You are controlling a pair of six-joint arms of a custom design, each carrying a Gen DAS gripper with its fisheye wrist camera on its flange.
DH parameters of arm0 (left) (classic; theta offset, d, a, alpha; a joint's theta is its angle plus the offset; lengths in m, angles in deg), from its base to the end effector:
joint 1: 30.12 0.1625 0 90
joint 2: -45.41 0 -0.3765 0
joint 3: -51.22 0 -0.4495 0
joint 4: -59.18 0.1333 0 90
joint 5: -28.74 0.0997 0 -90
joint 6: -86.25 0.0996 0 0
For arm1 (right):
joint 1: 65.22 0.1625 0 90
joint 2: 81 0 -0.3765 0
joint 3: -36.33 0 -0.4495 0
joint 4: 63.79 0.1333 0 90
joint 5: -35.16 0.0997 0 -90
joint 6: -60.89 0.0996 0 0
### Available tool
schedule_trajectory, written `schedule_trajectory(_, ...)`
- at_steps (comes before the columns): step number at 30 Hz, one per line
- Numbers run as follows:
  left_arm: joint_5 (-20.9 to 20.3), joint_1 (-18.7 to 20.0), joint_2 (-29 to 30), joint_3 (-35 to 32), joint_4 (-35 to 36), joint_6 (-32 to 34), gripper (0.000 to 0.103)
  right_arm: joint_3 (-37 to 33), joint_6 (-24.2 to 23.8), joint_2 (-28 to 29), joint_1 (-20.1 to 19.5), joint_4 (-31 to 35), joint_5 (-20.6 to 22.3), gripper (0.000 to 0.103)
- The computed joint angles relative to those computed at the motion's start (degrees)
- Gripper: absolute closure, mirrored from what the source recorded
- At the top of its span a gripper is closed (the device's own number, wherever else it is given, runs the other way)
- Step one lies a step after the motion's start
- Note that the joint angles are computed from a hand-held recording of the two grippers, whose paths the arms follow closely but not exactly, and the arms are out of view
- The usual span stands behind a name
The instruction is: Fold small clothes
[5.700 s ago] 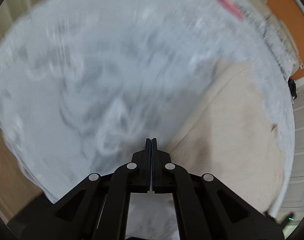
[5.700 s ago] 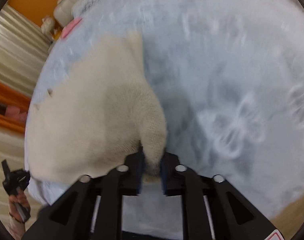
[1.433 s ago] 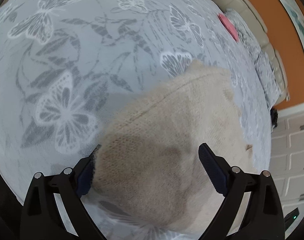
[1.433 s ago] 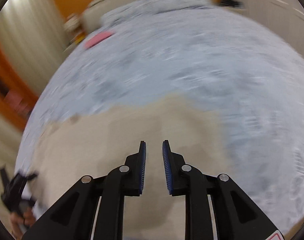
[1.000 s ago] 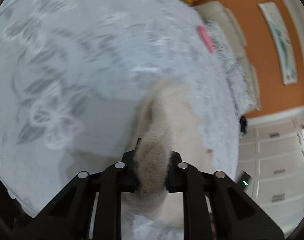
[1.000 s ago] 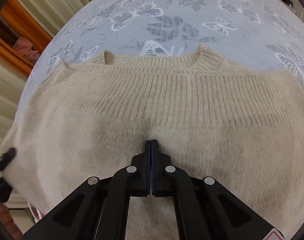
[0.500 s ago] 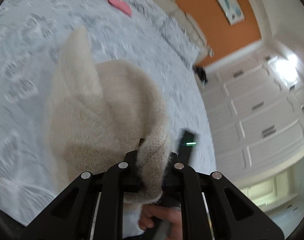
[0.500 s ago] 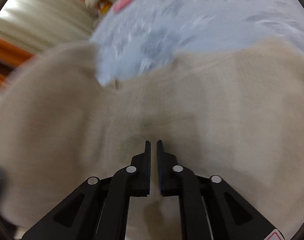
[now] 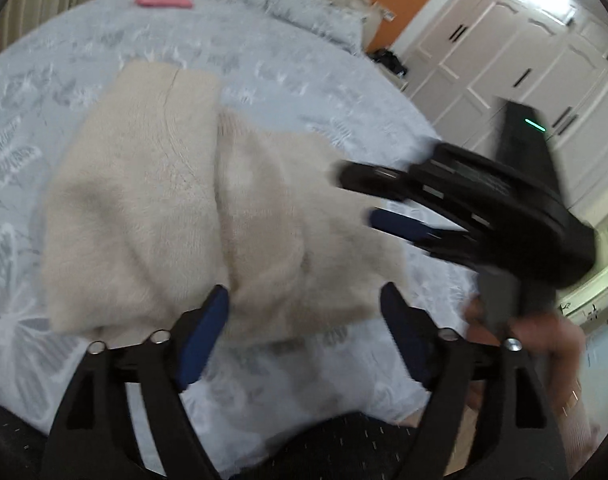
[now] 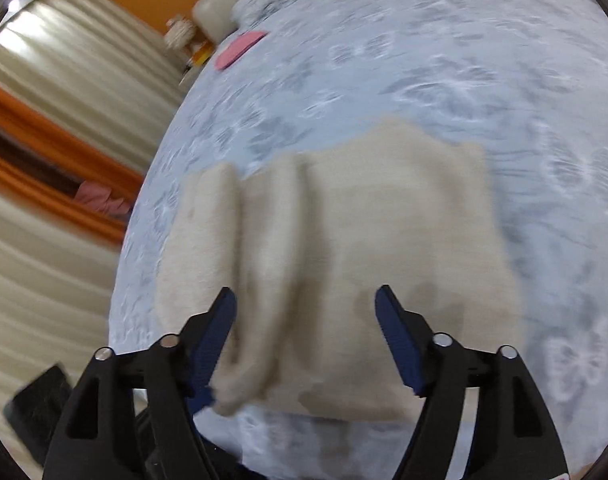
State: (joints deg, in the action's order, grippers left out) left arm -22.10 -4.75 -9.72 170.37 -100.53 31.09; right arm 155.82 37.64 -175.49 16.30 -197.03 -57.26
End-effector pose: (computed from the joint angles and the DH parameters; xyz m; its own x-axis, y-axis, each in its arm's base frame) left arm -0.3849 -0.3997 0.0004 -0.9601 0.0350 -0.2776 0.1945 0.7966 -0.5724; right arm 0.0534 -0.5173 0.2846 -0.9614 -0.2234 0.1604 -0.2606 0.9264 -0.2717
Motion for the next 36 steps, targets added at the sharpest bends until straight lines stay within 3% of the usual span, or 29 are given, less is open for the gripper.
schedule_trajectory(5, 0.95, -3.00, -6.67, 6.20, 2.63, -5.66, 0.017, -3.63, 3.07, 7.12, 4.45, 2.58, -3.34, 0.027)
schedule_trajectory(12, 2.10, -5.57, -15.47, 15.35, 4.00, -17.69, 0.017, -7.61, 6.14, 13.99, 7.29, 7.51, -2.75, 0.028)
schedule_trajectory(13, 2.07, -5.44, -16.06, 15.85, 3.76, -18.53, 0.017, -7.64, 6.33, 14.54, 7.20, 7.72, -2.39, 0.036)
schedule_trajectory(14, 2.15, -5.62, -16.68, 16.45, 3.78, -19.29, 0.017, -7.58, 6.11, 14.84, 6.96, 8.55, -0.94, 0.085)
schedule_trajectory(15, 2.26, -5.45, -17.06, 16.73, 3.75, -19.54, 0.017, -7.47, 5.89, 14.76, 6.80, 9.54, 0.30, 0.091)
schedule_trajectory(18, 2.54, -5.77, -18.68, 17.78, 3.55, -18.69, 0.017, -2.82, 2.39, 7.12, 7.21, 2.35, 4.98, 0.092)
schedule_trajectory(20, 2.72, -5.90, -19.23, 18.27, 2.88, -17.45, 0.016, -0.39, 1.82, 2.36, 6.96, -1.16, 3.77, 0.092)
schedule_trajectory(22, 2.57, -5.76, -19.28, 18.70, 2.07, -16.78, 0.014, 1.60, -0.74, 1.26, 6.99, -6.93, -4.91, 0.090)
schedule_trajectory(24, 1.26, -4.80, -18.58, 18.64, 0.82, -16.35, 0.014, 0.50, -0.13, 4.41, 4.98, -5.08, -12.86, 0.085)
schedule_trajectory(25, 0.35, -4.36, -18.01, 18.56, -0.19, -16.37, 0.014, 0.13, 1.34, 5.04, 4.09, -3.27, -14.03, 0.083)
schedule_trajectory(26, -0.17, -3.98, -17.63, 18.45, -0.86, -16.35, 0.014, 0.39, 1.96, 4.61, 3.23, -2.70, -12.80, 0.080)
schedule_trajectory(28, -0.33, -4.14, -17.19, 18.37, -1.90, -16.37, 0.014, 2.21, 1.82, 2.11, 2.74, -5.06, -9.53, 0.051)
schedule_trajectory(29, -0.03, -4.38, -17.10, 18.35, -2.00, -16.31, 0.014, 3.30, 1.73, 1.26, 3.24, -7.82, -9.81, 0.029)
schedule_trajectory(30, 0.24, -4.69, -17.00, 18.36, -2.11, -16.27, 0.014, 4.16, 1.43, 0.66, 3.64, -10.54, -10.13, 0.023)
schedule_trajectory(32, 0.34, -4.97, -16.76, 18.29, -2.04, -16.27, 0.014, 4.31, 0.16, 0.44, 3.78, -12.09, -9.94, 0.022)
schedule_trajectory(34, -0.27, -4.72, -16.65, 18.15, -1.69, -16.36, 0.014, 2.72, 1.69, 2.46, 3.79, -9.29, -11.32, 0.021)
schedule_trajectory(36, -0.41, -4.76, -16.69, 18.17, -1.63, -16.58, 0.014, 1.35, 3.88, 3.89, 2.86, -5.24, -9.82, 0.021)
